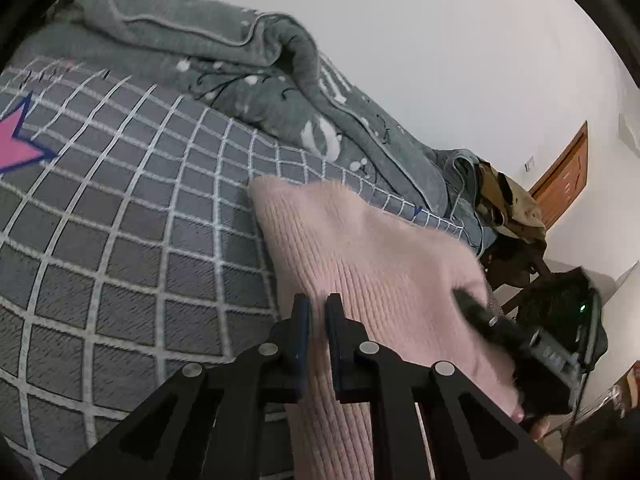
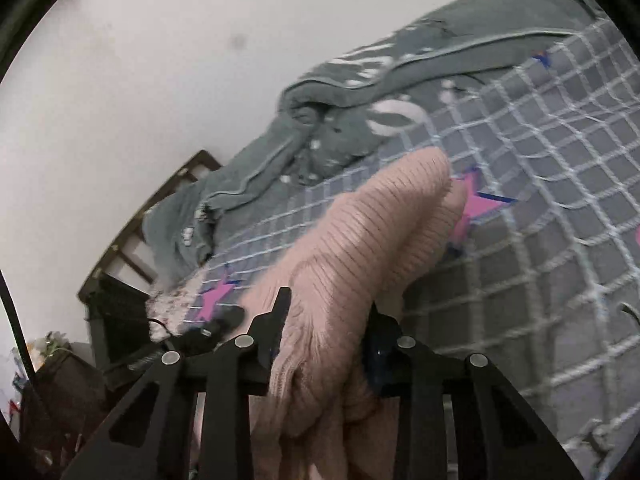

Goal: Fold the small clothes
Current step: 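Press the folded sweater flat with the right gripper while the left gripper steadies it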

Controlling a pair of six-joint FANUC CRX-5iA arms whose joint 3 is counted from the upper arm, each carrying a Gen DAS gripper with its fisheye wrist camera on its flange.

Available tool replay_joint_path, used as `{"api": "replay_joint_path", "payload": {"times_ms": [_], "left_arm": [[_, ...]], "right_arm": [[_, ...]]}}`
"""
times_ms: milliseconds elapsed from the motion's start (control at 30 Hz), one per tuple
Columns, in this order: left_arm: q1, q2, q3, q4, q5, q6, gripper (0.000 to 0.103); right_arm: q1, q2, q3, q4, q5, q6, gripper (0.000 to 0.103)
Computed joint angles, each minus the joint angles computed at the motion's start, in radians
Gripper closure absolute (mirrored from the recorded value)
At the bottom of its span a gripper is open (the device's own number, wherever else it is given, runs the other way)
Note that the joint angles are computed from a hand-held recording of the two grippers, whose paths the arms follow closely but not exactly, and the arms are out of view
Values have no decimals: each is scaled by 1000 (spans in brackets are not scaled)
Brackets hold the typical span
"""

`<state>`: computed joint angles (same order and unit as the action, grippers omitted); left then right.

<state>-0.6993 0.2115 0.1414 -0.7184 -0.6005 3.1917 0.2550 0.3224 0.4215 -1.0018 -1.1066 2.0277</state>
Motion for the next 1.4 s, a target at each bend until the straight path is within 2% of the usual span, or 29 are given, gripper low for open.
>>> {"api": "replay_joint_path", "payload": {"times_ms": [200,300,433,633,733,800,900,1000,1067,1167,1200,1300,1400], "left_arm": [[1,-24,-32,-15,-2,31,94],[-26,-57,-43,-108,-39,107,95],[-62,-102,-71,-206,-126,213,95],[-79,-196,-174,-279,-189,368,95],[-90,-229,-208,-309,-221,425,94],[-86,-244,-224,-303,-229,426,94],[-71,-256,-249,-298,-189,436,91],[-52,-235,-231,-255,-171,367,91],[-48,-220,-216,-237,-155,334,91],[-43,-202,-200,-228,-123,310,81],[-47,-198,-194,-235,-119,310,74],[-63,-187,-177,-263,-117,303,54],[-59,-182,-175,-264,-87,291,52]], "right_arm": [[49,-18,25,16,17,-44,73],[78,-31,38,35,22,-69,74],[136,-56,43,78,54,-92,74],[193,-68,70,40,57,-100,77],[237,-79,58,61,101,-107,78],[250,-73,39,80,125,-119,78],[245,-60,-11,127,166,-164,78],[221,-48,-72,205,209,-229,78],[183,-21,-68,208,178,-248,78],[157,27,-16,230,101,-270,74],[159,33,-2,252,87,-260,72],[185,-1,-17,328,130,-173,65],[193,-4,-11,353,123,-105,59]]}}
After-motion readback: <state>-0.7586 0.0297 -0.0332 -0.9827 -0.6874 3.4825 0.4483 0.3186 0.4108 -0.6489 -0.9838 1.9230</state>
